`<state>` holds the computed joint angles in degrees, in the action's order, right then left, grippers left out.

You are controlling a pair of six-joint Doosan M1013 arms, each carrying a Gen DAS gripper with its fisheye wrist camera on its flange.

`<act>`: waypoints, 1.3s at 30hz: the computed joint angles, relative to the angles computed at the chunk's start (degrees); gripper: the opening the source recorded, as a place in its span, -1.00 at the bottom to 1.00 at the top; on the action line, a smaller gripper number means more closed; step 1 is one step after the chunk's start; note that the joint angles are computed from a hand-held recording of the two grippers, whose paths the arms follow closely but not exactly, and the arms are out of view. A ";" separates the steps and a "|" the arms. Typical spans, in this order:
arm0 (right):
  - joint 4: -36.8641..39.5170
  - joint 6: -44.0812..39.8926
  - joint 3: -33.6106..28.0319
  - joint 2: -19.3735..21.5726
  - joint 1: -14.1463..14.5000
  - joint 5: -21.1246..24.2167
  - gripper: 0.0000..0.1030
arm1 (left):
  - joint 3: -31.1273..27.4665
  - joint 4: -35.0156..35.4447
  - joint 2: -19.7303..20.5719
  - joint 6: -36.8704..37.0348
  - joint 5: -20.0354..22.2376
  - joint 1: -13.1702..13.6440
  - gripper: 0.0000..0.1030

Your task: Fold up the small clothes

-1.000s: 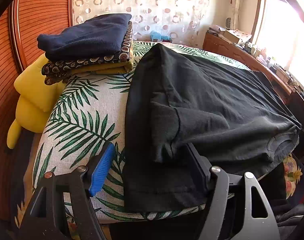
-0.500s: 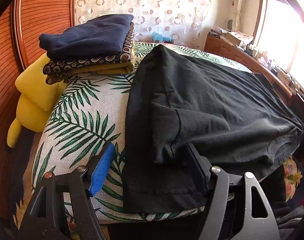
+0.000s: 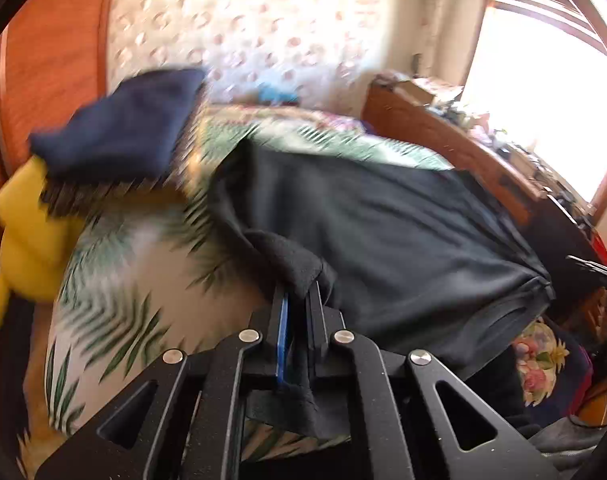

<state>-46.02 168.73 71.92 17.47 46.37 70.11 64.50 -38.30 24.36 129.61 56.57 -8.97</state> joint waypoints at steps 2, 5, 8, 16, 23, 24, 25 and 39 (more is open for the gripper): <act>-0.67 -0.64 -1.33 1.29 -0.23 0.95 -0.35 | -0.84 -1.69 -0.09 1.73 0.37 -0.90 -0.85; -2.09 0.70 -1.84 2.33 -0.55 -0.57 -0.34 | -2.98 -4.86 0.53 3.07 2.38 -2.15 -0.88; -2.21 1.37 -2.19 3.26 -0.91 -2.21 -0.19 | -4.42 -6.38 0.70 5.41 2.75 -4.01 -0.89; -1.56 1.07 -1.72 3.67 -1.59 -4.64 -0.18 | -7.26 -8.67 1.60 9.10 4.73 -7.64 -0.92; -3.04 2.06 -0.73 2.66 -1.55 -5.33 -0.18 | -11.89 -10.63 3.11 11.61 9.17 -11.00 -0.92; -3.81 3.01 -0.28 2.37 -1.37 -5.32 -0.18 | -12.69 -11.14 3.36 11.84 9.94 -11.52 -0.92; -4.69 4.22 0.35 1.90 -1.20 -5.09 -0.18 | -13.42 -11.41 3.59 11.73 10.59 -12.07 -0.92; -7.63 10.02 3.27 -0.08 0.74 -1.38 -0.18 | -16.26 -6.97 5.15 11.64 18.84 -17.18 -0.91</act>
<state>-53.65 178.75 75.19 17.39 47.11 68.73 48.25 -45.27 29.51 141.25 75.40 -26.16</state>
